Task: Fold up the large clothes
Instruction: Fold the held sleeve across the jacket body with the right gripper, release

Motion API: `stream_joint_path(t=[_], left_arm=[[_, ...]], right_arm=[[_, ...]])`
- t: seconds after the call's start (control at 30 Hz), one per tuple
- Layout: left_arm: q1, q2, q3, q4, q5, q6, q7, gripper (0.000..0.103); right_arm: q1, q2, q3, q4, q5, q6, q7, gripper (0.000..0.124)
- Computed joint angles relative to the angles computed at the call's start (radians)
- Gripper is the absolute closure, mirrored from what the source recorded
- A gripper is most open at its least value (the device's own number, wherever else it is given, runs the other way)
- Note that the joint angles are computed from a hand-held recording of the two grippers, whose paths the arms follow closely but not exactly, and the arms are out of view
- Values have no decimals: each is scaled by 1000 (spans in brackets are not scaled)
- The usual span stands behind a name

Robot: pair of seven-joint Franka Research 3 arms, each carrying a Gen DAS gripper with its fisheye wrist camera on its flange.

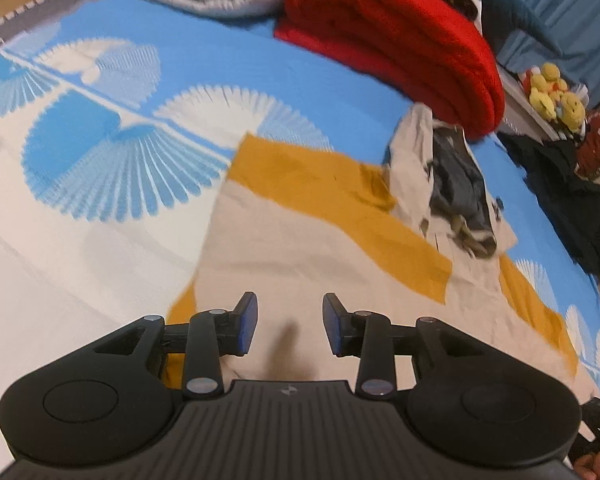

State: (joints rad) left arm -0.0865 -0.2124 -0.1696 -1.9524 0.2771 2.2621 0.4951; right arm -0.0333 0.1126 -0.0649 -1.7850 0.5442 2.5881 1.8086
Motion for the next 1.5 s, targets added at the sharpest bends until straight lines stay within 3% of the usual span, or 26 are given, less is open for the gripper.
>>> stream_joint_path(t=[0.17, 0.3, 0.37, 0.53, 0.63, 0.77, 0.87, 1.07, 1.3, 1.5], left_arm=[[-16, -3, 21, -55, -94, 48, 44, 63], [-20, 31, 29, -56, -175, -63, 99, 64], [-14, 33, 27, -55, -183, -79, 83, 64], [-13, 28, 9, -31, -119, -37, 83, 59], [-18, 60, 10, -21, -141, -109, 85, 59], [-22, 75, -2, 21, -99, -122, 71, 59], [-31, 81, -20, 60, -7, -96, 78, 57], [-74, 114, -53, 130, 115, -92, 140, 53], [-109, 121, -57, 130, 122, -69, 201, 52], [-114, 130, -57, 132, 128, -67, 180, 52]], right_arm=[[18, 25, -13, 24, -144, -27, 114, 108], [7, 15, -5, 9, -112, -13, 60, 108], [8, 26, -3, 18, -107, -25, 64, 108], [-21, 56, 4, 67, -8, -140, 9, 98], [-30, 77, 6, 96, 10, -213, -22, 97], [-25, 93, -11, 115, -51, -264, 46, 97], [-30, 86, -11, 115, -53, -253, 51, 97], [-39, 54, -4, 98, -34, -148, -96, 95], [-84, 68, -20, 137, 33, -79, -250, 95], [-161, 179, -61, 268, 2, -22, -225, 95]])
